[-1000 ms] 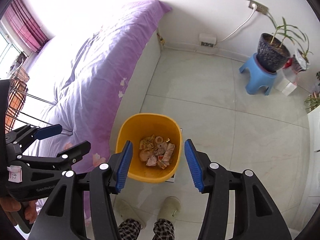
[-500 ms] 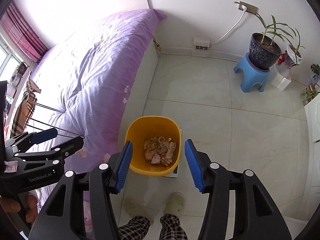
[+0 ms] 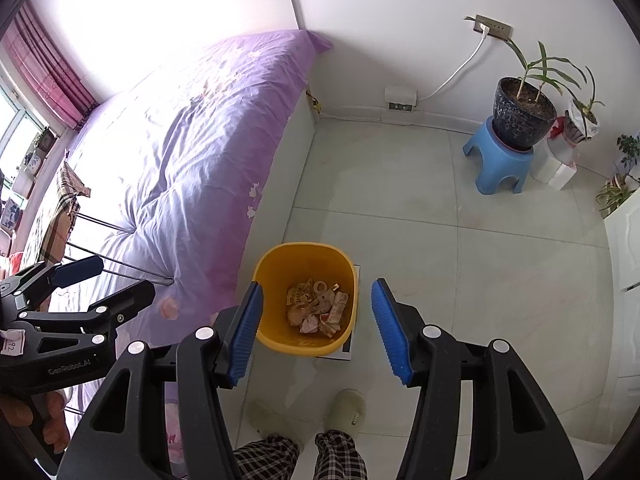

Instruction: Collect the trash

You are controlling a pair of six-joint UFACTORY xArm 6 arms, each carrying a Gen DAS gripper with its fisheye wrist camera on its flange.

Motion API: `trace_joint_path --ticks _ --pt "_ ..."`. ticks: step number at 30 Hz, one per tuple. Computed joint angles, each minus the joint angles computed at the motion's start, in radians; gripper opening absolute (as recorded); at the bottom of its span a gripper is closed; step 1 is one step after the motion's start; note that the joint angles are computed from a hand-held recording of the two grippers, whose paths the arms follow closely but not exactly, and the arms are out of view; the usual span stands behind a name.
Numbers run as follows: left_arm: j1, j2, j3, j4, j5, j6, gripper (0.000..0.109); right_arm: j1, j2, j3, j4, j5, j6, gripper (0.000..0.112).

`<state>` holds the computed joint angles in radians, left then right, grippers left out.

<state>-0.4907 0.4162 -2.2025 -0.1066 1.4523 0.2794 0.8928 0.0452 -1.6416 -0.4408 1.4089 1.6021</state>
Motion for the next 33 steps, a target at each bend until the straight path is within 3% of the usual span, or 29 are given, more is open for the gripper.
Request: trace_joint_path --ticks 33 --pt "0.007 -0.027 0.016 -0.006 -0.015 0.002 0.087 0.014 0.018 -0.054 -0.029 0.036 0.001 0.061"
